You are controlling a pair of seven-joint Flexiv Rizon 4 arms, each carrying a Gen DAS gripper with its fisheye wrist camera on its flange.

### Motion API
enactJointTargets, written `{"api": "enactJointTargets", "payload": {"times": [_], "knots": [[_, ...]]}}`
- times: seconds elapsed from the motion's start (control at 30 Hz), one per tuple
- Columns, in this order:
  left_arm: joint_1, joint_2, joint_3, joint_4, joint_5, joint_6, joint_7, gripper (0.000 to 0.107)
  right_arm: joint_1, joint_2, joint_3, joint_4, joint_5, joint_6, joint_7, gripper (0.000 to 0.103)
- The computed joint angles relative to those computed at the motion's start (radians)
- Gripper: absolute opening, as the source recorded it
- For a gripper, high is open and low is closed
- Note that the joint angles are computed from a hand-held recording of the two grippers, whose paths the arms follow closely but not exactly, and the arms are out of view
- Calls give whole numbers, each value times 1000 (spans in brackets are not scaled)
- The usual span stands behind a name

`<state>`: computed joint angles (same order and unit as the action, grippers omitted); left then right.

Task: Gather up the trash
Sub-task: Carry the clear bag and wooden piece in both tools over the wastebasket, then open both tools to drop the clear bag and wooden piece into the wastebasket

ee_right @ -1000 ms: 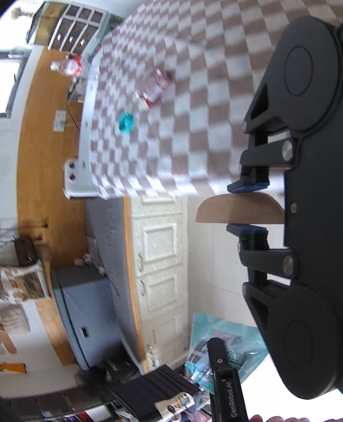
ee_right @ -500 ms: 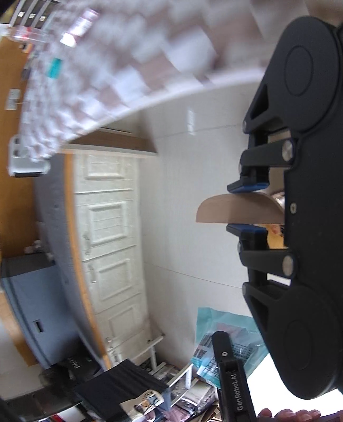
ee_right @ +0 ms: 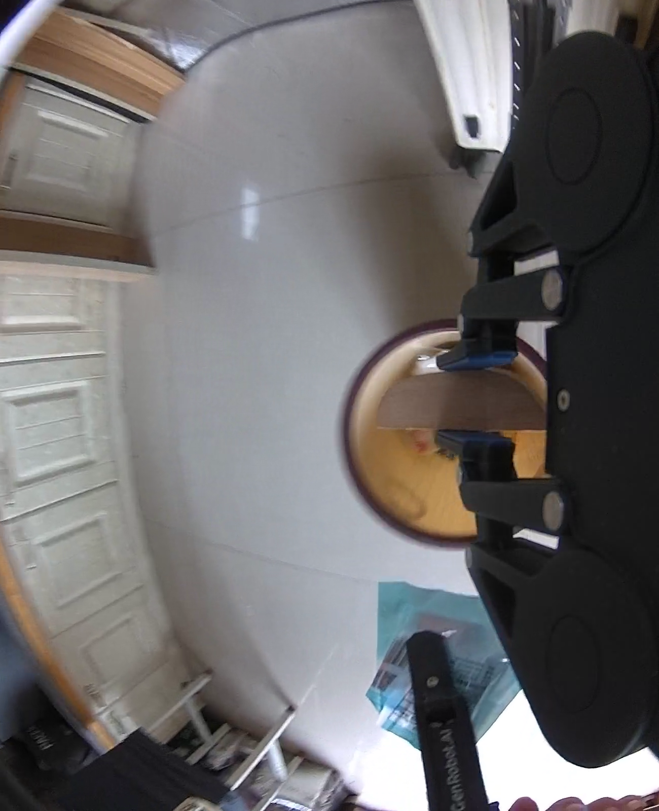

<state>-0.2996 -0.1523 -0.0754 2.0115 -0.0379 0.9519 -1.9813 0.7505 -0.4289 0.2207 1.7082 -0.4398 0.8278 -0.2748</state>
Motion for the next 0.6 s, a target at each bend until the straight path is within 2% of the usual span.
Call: {"api": "enactJointTargets", "payload": {"times": [0.17, 0.33, 0.47, 0.6], "knots": [[2, -102, -21, 57, -51, 112, 53, 51, -4, -77, -4, 31, 19, 108, -11, 25], [-5, -196, -31, 56, -83, 167, 119, 51, -24, -160, 3, 28, 58, 201, -84, 25], [-5, -269, -35, 33, -94, 219, 177, 51, -24, -193, -10, 26, 79, 216, -120, 25], [-34, -346, -4, -36, -64, 248, 182, 54, -28, -199, -19, 38, 94, 241, -130, 25]]}}
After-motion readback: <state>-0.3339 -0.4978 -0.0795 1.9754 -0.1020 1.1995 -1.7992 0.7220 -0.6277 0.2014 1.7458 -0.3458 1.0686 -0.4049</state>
